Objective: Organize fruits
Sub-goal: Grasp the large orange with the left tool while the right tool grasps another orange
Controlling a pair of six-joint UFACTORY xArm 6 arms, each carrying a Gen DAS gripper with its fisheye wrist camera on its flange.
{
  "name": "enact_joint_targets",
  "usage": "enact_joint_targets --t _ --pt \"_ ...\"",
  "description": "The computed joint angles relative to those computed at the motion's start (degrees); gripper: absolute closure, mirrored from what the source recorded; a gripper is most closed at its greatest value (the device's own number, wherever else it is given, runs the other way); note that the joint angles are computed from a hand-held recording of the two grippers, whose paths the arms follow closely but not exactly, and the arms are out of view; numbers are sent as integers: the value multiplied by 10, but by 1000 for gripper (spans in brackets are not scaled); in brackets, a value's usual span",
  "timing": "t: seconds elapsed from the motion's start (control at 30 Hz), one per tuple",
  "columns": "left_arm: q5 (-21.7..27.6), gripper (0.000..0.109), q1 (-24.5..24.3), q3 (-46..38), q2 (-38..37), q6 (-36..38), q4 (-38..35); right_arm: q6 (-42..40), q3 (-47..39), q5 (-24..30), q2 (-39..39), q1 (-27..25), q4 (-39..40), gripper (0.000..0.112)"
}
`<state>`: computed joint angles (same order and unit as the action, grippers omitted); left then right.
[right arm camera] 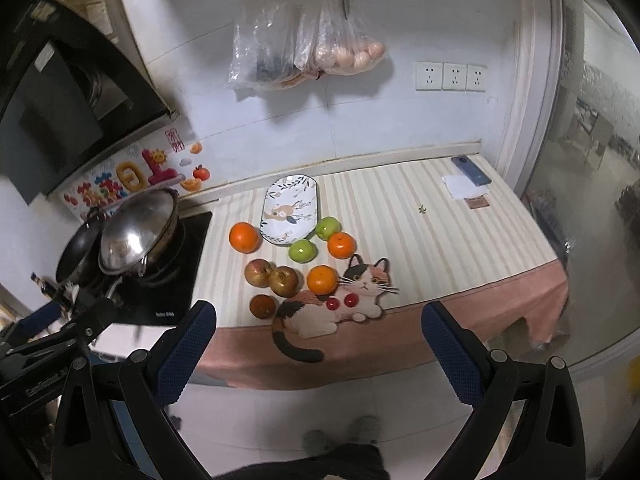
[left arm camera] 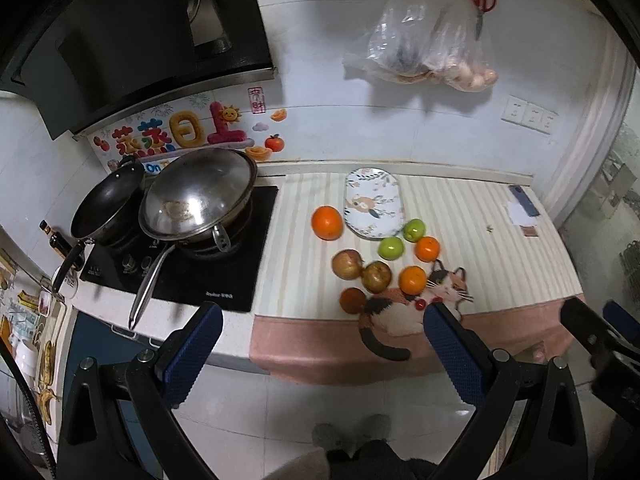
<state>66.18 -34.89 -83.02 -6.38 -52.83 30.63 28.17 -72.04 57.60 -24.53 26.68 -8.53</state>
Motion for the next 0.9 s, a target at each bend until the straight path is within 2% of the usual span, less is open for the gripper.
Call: enact_joint_targets --t 0.23,0.47,0.6,0.73,0.77,0.9 --pt "-67 6 77 29 32 42 -62 -3 12 -59 67 -17 62 9" --pt "-62 6 139 -47 156 102 -131 -50 -35 -91 207 -44 147 9" --pt "-28 6 166 -143 263 149 -168 -97 -114 -80 329 -71 205 9" --pt "21 6 187 -255 365 165 -202 -123 -212 -53 450 -102 241 9" --pt "40 6 191 -293 394 168 -209 -123 -243 -39 479 -108 243 9" --pt "141 6 212 -533 558 180 -240 -121 -405 24 618 -133 242 9"
